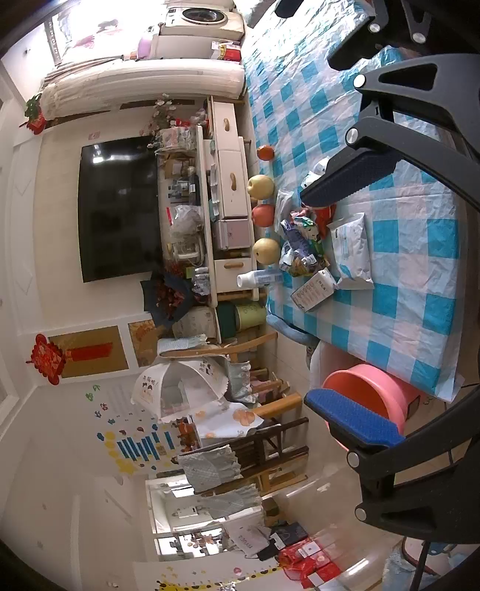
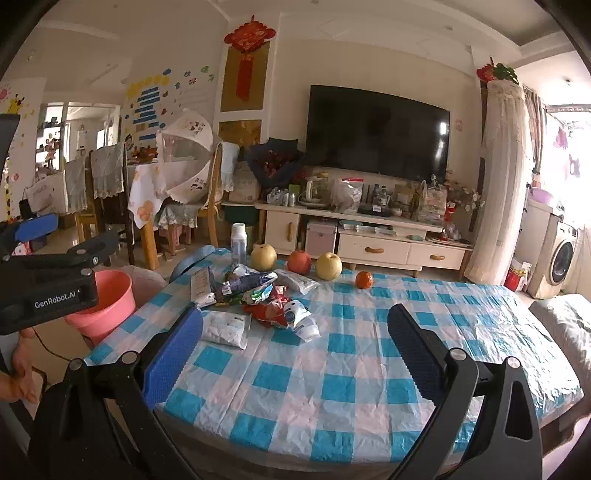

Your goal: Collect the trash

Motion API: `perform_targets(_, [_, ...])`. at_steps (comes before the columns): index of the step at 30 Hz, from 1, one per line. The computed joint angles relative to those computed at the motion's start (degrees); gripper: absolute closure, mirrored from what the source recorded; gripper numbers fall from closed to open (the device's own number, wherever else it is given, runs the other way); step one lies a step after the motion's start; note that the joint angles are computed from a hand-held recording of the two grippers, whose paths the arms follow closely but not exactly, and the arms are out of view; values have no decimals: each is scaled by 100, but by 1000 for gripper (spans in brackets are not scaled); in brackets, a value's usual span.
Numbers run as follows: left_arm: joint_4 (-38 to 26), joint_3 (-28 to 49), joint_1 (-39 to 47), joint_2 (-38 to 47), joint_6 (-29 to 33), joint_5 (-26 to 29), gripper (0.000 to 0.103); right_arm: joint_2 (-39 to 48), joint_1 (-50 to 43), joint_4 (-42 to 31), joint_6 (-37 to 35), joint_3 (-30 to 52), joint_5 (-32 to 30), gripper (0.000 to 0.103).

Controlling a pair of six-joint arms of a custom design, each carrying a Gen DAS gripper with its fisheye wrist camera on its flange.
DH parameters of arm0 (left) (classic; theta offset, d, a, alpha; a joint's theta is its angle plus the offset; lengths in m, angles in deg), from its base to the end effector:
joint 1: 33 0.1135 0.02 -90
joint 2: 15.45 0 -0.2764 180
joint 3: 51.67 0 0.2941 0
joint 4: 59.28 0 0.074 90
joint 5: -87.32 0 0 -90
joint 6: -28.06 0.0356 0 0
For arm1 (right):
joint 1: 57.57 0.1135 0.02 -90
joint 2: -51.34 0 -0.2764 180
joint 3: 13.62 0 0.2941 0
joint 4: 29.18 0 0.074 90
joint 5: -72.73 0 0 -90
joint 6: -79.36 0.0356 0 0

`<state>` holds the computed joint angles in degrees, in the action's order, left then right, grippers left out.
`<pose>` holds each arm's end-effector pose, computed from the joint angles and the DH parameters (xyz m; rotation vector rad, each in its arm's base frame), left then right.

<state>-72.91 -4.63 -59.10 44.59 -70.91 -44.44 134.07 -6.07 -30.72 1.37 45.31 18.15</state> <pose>0.2425 -0.0924 0.2417 -0.1573 1.9194 0.3332 0.2323 0.2589 0.2249 -0.2791 1.9085 0.1164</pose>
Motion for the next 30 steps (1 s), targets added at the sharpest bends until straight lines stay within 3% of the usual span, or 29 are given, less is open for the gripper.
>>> perform_targets(8, [111,-15,202,292,128,491,4,281,-273,283,75,-147,-114,4])
perform_targets(14, [674,-106,662,1023,187,1382,4,775,-635,538,220,-142,-508,4])
perform_targets(19, [1234,-86,1081,1854,117,2180,4,1580,-979,529,190,191,-1225,4])
perform_targets(24, [1592,136,1463,2767,-49,2794,4,2207,-1447,550,428,512,-2329,4])
perform_targets(30, [1586,793,1905,3890,-254,3607,4,2808,-1926,393,639,1094,-2667,4])
